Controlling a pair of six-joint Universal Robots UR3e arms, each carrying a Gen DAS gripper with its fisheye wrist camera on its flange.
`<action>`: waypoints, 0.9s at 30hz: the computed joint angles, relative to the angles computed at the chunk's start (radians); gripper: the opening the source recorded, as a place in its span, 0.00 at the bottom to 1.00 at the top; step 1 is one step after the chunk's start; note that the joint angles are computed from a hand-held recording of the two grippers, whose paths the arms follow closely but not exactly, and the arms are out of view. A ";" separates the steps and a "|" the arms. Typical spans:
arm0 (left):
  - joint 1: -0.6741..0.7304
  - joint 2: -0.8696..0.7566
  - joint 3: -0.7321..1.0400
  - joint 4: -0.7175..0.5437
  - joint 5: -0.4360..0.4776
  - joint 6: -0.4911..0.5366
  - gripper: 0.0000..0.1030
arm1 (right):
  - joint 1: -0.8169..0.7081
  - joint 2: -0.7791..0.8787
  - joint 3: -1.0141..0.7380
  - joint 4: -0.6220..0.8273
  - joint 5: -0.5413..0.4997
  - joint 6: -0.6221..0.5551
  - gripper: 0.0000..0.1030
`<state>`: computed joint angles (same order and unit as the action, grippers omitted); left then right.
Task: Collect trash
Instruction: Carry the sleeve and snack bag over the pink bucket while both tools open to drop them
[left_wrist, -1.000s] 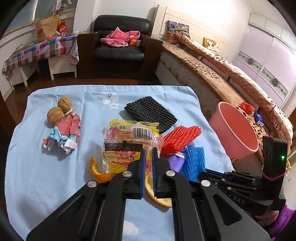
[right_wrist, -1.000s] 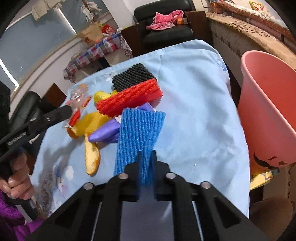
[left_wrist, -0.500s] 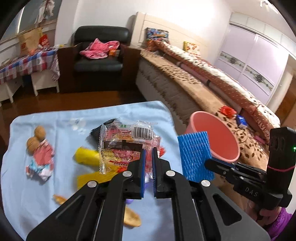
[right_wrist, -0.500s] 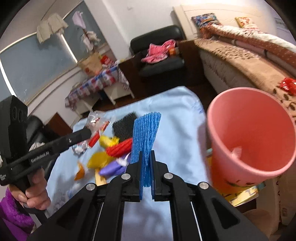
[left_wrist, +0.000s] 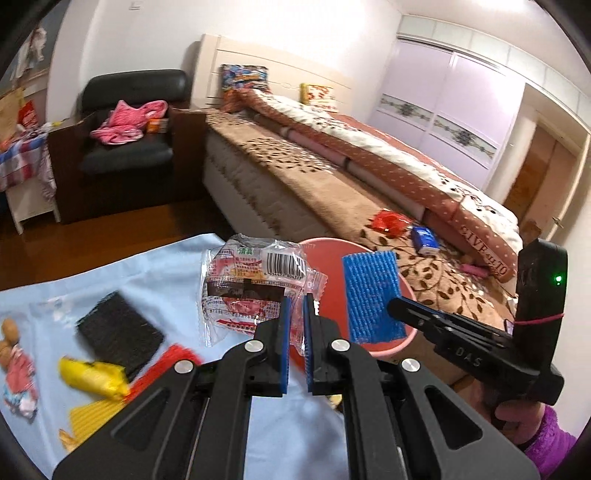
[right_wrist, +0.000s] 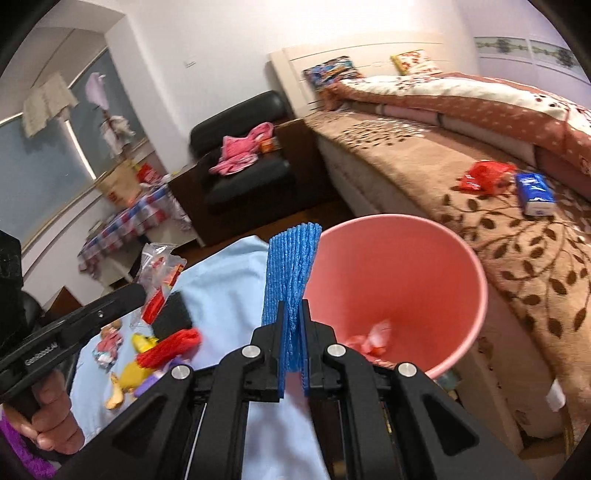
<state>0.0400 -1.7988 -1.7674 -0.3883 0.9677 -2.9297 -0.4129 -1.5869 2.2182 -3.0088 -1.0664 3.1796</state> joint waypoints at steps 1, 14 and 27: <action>-0.020 -0.024 0.026 -0.003 0.010 -0.004 0.06 | -0.016 -0.001 0.009 -0.006 -0.005 -0.005 0.05; -0.177 -0.285 0.321 -0.105 0.035 -0.043 0.06 | -0.079 0.086 0.032 -0.066 -0.057 -0.013 0.06; -0.193 -0.394 0.441 -0.164 0.018 -0.079 0.12 | -0.045 0.146 0.015 -0.113 -0.134 0.014 0.33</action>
<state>-0.1532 -2.1929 -1.3264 -0.5525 0.9858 -3.0088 -0.4579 -1.4410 2.2332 -3.1216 -1.2001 3.1931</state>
